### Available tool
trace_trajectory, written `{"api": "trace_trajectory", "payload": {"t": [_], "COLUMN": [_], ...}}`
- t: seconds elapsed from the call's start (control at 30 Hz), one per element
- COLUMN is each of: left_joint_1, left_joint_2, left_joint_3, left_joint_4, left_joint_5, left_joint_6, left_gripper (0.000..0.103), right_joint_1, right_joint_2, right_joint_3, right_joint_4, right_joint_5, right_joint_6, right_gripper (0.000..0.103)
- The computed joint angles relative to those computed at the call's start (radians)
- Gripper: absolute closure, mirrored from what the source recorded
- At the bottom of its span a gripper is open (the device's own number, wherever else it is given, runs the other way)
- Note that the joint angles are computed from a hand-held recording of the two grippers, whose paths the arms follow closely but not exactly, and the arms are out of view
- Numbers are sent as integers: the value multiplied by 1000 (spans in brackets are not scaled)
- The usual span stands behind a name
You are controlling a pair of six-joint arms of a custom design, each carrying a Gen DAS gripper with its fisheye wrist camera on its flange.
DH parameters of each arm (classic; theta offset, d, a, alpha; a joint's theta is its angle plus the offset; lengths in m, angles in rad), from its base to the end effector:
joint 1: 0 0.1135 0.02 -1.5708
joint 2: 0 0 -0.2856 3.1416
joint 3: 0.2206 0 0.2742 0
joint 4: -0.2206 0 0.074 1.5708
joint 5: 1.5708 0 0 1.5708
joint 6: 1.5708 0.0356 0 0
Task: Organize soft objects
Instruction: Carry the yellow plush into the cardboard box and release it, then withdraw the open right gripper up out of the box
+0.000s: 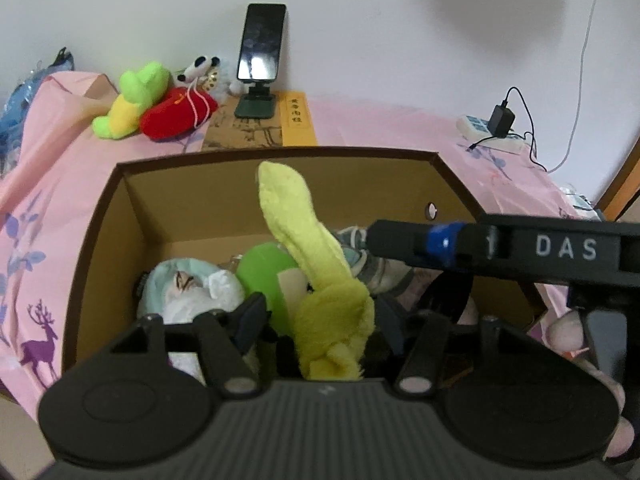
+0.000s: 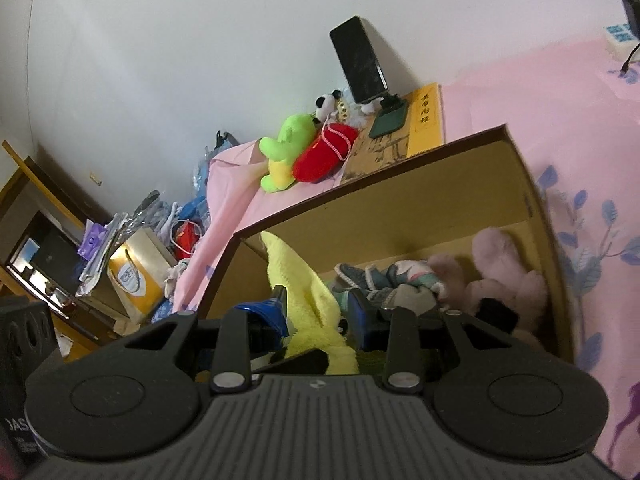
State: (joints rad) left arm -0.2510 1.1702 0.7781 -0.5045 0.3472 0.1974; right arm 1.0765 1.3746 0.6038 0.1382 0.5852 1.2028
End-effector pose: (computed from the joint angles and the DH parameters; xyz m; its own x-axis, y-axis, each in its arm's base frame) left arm 0.2352 -0.0728 0.2457 -0.6559 0.3586 -0.6643 0.5792 0.8034 -0.1382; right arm 0.1509 0.2386 0.1890 -0.5884 0.5477 -0.5949 0.0738 0.7690 0.6350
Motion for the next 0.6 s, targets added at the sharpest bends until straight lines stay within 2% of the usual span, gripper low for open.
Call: {"api": "trace_trajectory", "payload": {"t": [0.23, 0.6], "left_joint_1": [-81, -196], "left_joint_2": [-63, -169], "left_joint_3": [10, 6], "left_joint_4": [-39, -126], "left_joint_5": [-120, -286], "left_joint_6": [-55, -166], "left_gripper": [43, 41], "right_joint_1": [51, 164], "right_joint_2": [-33, -80], "right_joint_3": [46, 82], "right_joint_4": [-188, -378], "right_joint_5": [85, 198], "right_joint_6": [10, 52], "right_gripper": [85, 85]}}
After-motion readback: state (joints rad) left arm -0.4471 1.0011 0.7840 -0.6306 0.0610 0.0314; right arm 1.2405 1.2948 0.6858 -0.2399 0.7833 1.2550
